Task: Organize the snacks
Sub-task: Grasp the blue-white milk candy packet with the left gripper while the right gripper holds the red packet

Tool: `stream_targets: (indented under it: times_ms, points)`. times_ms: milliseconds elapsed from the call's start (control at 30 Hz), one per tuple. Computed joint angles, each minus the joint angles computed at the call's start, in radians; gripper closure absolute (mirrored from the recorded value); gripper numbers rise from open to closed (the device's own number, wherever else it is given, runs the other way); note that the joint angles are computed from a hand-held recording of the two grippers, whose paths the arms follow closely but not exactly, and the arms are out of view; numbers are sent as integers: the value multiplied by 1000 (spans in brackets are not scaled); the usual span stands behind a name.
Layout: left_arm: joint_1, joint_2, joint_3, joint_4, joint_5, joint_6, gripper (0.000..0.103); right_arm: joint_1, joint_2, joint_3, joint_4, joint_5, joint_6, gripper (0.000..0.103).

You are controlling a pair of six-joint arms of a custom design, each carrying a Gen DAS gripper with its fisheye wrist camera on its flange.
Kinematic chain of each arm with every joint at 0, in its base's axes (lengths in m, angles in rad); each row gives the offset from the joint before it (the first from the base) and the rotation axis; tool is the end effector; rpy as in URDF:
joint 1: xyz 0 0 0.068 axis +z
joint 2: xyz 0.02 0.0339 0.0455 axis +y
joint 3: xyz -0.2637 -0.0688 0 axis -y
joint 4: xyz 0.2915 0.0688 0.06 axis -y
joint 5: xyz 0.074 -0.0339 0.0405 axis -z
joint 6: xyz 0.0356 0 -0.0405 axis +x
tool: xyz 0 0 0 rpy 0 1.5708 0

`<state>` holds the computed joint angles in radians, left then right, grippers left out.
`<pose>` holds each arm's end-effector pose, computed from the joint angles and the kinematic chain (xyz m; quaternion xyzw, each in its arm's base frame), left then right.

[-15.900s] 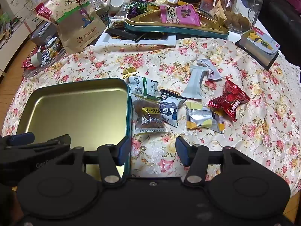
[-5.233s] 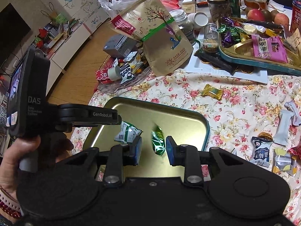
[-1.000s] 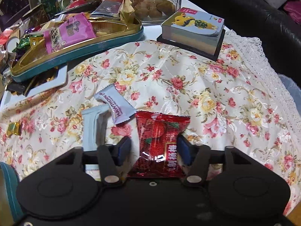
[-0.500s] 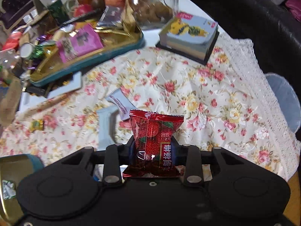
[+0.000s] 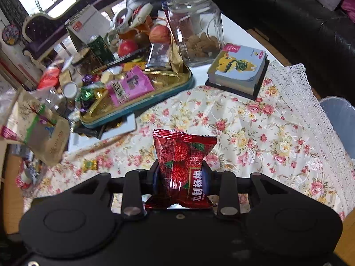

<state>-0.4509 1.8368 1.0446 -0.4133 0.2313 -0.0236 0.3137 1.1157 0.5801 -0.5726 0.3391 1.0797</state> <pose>0.3345 -0.1710 0.1011 0.2276 0.9501 -0.1527 0.1487 0.2257 0.0608 0.1569 0.3944 0.8754 0.0190 0.2787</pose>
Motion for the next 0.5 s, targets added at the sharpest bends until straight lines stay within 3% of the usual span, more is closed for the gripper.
stream_targets:
  times_ms: [133,333,500]
  points:
    - [-73,51,21,20,-12,-64,47,-3,-68,-7,-19,32,8,66]
    - [-164,119,28,57,-143,-85,47,-33,-108,-19,-15,-8,-12,66]
    - [-161,162,51,65,-143,-122,47,-44,-152,-37,-12,-31,-11,66]
